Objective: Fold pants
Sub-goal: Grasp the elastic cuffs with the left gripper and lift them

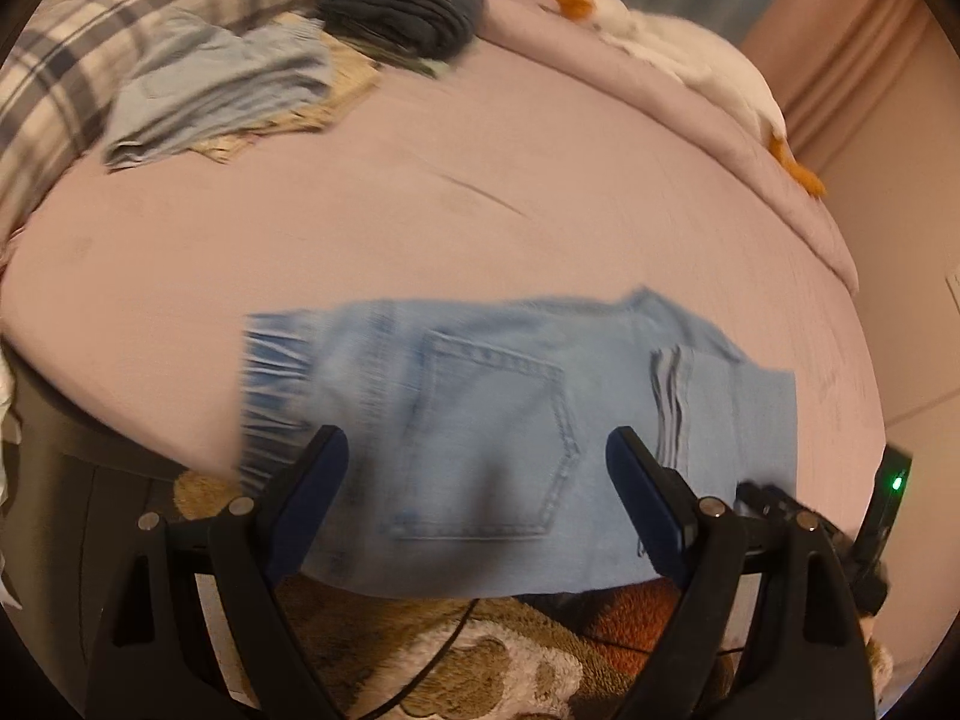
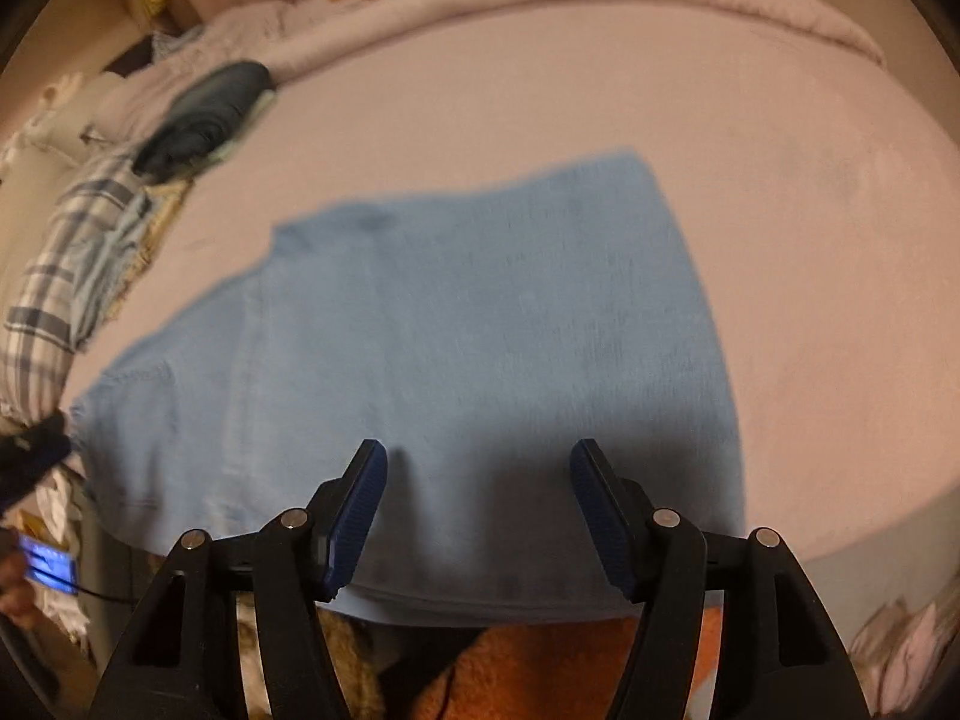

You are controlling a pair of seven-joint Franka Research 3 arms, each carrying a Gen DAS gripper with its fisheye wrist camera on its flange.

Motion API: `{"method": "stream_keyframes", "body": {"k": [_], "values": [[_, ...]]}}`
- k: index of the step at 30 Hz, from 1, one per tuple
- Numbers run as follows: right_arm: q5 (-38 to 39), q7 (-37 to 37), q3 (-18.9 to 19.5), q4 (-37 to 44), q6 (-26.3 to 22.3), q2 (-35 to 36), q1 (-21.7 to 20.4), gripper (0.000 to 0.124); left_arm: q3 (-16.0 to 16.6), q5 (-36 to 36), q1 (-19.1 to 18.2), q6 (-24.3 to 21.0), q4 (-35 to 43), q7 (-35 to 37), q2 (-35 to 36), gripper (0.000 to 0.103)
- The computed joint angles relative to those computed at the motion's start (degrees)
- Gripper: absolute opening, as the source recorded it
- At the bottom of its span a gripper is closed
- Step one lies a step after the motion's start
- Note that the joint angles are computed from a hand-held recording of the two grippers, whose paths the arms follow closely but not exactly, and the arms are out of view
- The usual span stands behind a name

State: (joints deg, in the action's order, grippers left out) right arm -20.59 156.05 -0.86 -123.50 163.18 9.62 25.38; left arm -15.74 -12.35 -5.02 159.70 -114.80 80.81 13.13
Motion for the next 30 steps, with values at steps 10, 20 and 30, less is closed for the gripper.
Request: {"method": "stream_keyframes", "body": {"k": [10, 20, 30], "values": [[-0.21, 0.02, 1.12, 2.53, -6.19, -0.26, -0.52, 0.067, 1.12, -5.19, 4.15, 3.37, -5.03, -1.07, -2.23, 0.098], [-1.87, 1.86, 1.8, 3.14, -7.34, -0.29, 0.11, 0.079, -1.99, -19.1, 7.67, -1.29, -3.42, 8.85, 1.87, 0.098], [-0.44, 1.75, 1.46, 5.66, -8.27, 1.88, 0.73, 0.079, -2.21, -23.06, 7.3, -3.7, -1.43, 10.66, 4.5, 0.082]]}}
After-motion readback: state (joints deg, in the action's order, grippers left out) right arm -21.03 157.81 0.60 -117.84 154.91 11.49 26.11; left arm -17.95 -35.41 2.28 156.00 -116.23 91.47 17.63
